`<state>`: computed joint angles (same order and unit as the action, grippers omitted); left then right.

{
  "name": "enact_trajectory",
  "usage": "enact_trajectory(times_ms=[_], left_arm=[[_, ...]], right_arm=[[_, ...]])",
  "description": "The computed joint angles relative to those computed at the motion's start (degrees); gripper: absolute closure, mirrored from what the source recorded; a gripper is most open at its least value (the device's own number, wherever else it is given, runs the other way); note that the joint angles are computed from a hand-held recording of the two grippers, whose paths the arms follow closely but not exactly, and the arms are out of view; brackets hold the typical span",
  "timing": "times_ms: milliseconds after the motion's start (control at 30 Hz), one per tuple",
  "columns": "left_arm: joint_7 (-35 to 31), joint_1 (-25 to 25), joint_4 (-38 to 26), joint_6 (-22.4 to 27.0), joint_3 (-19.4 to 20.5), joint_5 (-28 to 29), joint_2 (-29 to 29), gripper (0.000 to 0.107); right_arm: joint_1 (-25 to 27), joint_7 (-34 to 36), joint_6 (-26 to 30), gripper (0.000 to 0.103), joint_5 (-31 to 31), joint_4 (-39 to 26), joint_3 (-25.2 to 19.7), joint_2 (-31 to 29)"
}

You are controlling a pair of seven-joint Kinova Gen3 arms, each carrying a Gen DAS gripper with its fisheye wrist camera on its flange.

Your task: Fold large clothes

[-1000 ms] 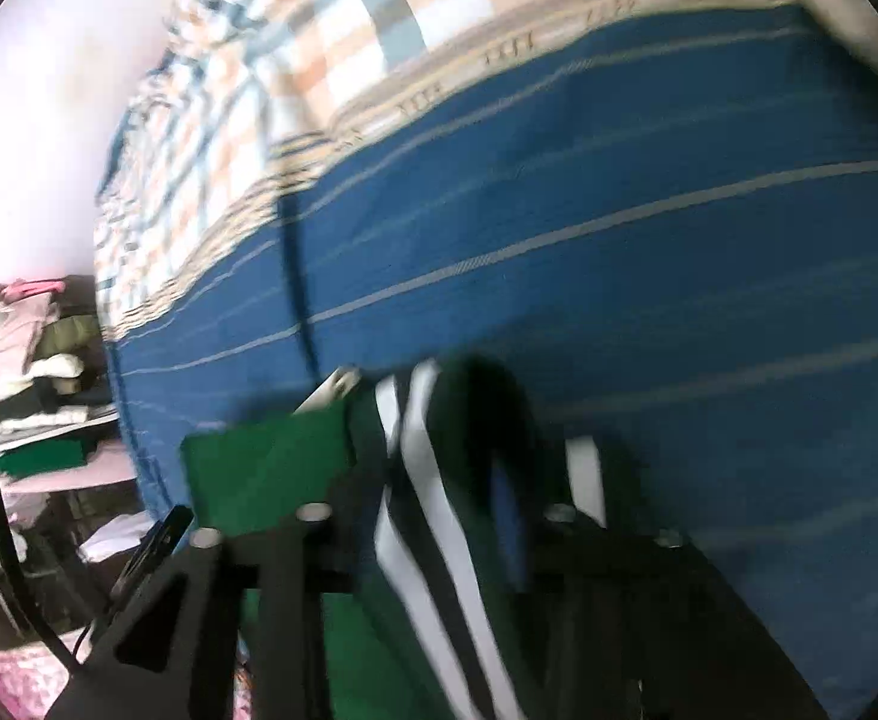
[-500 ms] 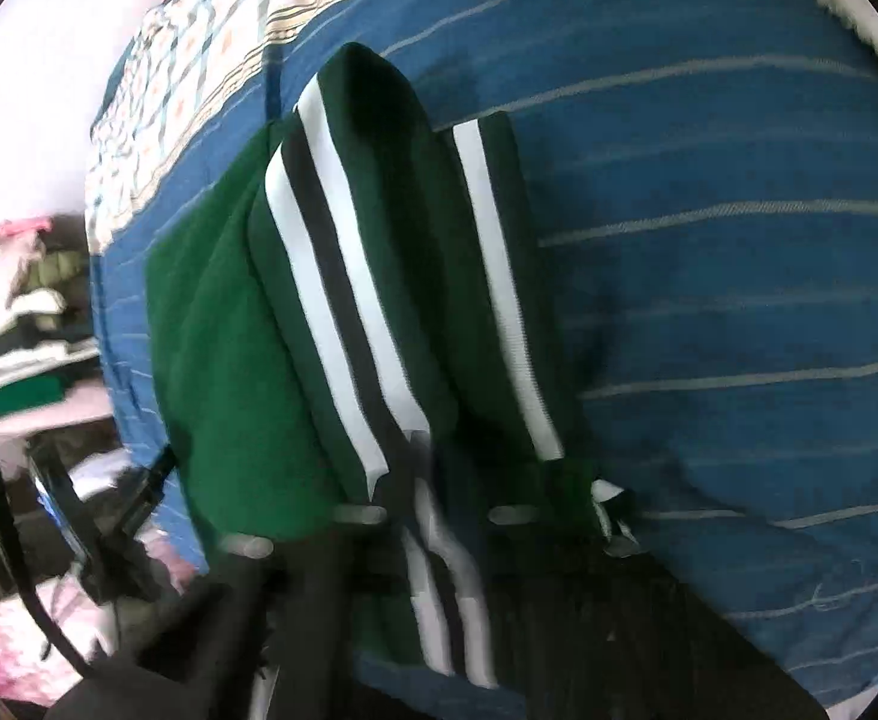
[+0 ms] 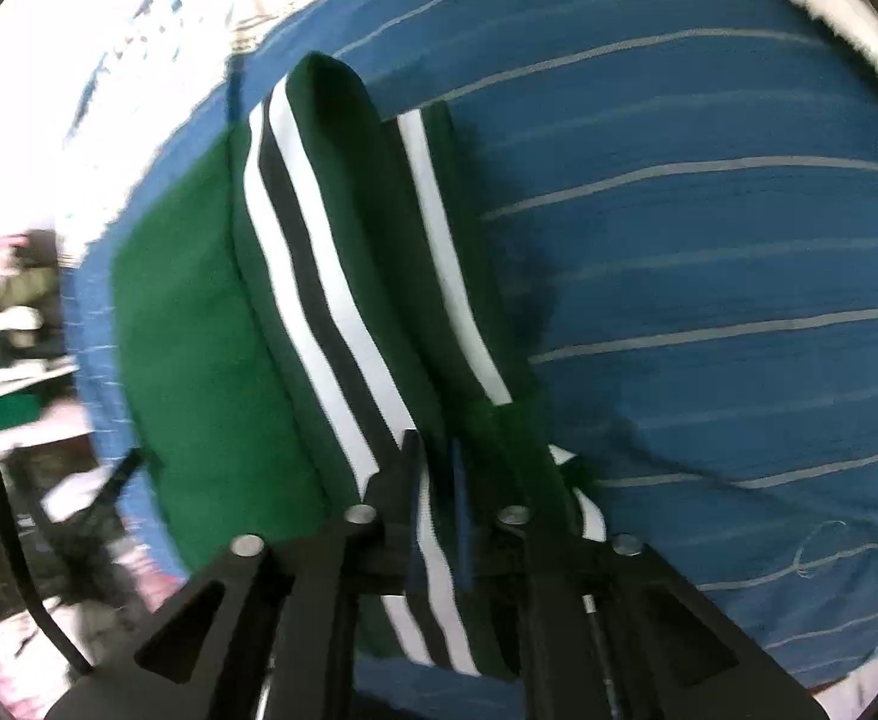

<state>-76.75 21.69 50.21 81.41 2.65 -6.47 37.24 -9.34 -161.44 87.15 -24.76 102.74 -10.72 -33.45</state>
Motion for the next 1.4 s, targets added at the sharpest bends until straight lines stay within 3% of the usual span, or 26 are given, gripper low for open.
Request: enact_trajectory(times_ms=[67,100,200,300,500,600,700,767,833,933,1000,1033,1167,1200,1267,1400], left_arm=[[-0.27,-4.58,1.82,-1.93,2.7,4.66,-0.49,0.005],[-0.49,-7.23,2.01,-2.1,4.85,6.99,-0.01,0.005],[-2.73,-14.54,4.21,-4.96,11.69,13.98,1.27,0.005],[-5.99,-18.79,5.65,-7.17,16.38,20.04,3.56,0.005],[-13.5,-15.25,0.78,-2.8,10.24,31.15,8.88,0.005],[-14.51,-14.74,-1.67,-0.99,10.17,31.23,10.17,0.005],[-14.81,-14.0,-3.65,0.75,9.26,30.17,10.88,0.005],[-14.81,-14.27,-4.7,1.91,9.11,30.19,11.46,0.005],[-15.64,-14.78,-5.39,3.05,9.29,30.4,11.8,0.005],[-17.36,-14.29,-6.93,4.69,9.24,29.79,12.46,0.005],[-18.47,-13.45,-7.89,5.33,9.2,29.26,12.87,0.005],[-18.67,-13.14,-8.22,5.4,9.18,29.23,12.97,0.005],[-18.6,-12.06,-9.59,4.75,9.23,29.35,12.82,0.005],[-18.65,-12.11,-9.84,4.55,9.33,29.62,12.79,0.005],[-19.08,-12.15,-10.69,4.53,9.54,29.91,12.71,0.005],[-18.89,-12.27,-15.9,6.8,10.2,30.92,14.09,0.005]], right_arm=[[1.25,4.07,-1.74,0.005,0.91,1.0,0.82,-2.74],[0.88,6.39,-3.95,0.004,0.53,3.01,1.8,-4.06],[-2.49,13.36,-10.69,0.004,-3.08,10.85,8.2,-6.36],[-6.69,20.35,-17.66,0.004,-7.76,18.81,14.78,-7.56],[-17.13,34.33,-31.62,0.003,-18.53,30.49,25.22,-5.67],[-19.52,41.32,-37.54,0.005,-25.06,33.01,25.46,-3.07],[-15.81,48.31,-37.96,0.027,-32.05,34.25,24.16,0.54],[-16.3,52.5,-38.73,0.053,-36.71,35.95,25.32,-0.48],[-14.93,55.01,-39.59,0.054,-41.37,36.6,24.02,-2.49],[-7.4,58.38,-34.69,0.055,-45.62,37.08,20.61,-3.6],[-2.09,58.28,-30.83,0.048,-43.82,37.67,18.24,-1.75],[0.56,57.06,-29.4,0.036,-41.7,37.31,16.35,-0.74],[11.18,58.74,-23.16,0.033,-40.91,36.13,10.43,2.47],[13.84,59.13,-21.56,0.035,-40.79,35.15,8.58,2.54],[16.98,58.02,-20.74,0.053,-42.13,34.92,6.57,0.99],[18.06,52.35,-21.65,0.06,-42.73,32.07,4.4,-2.25]])
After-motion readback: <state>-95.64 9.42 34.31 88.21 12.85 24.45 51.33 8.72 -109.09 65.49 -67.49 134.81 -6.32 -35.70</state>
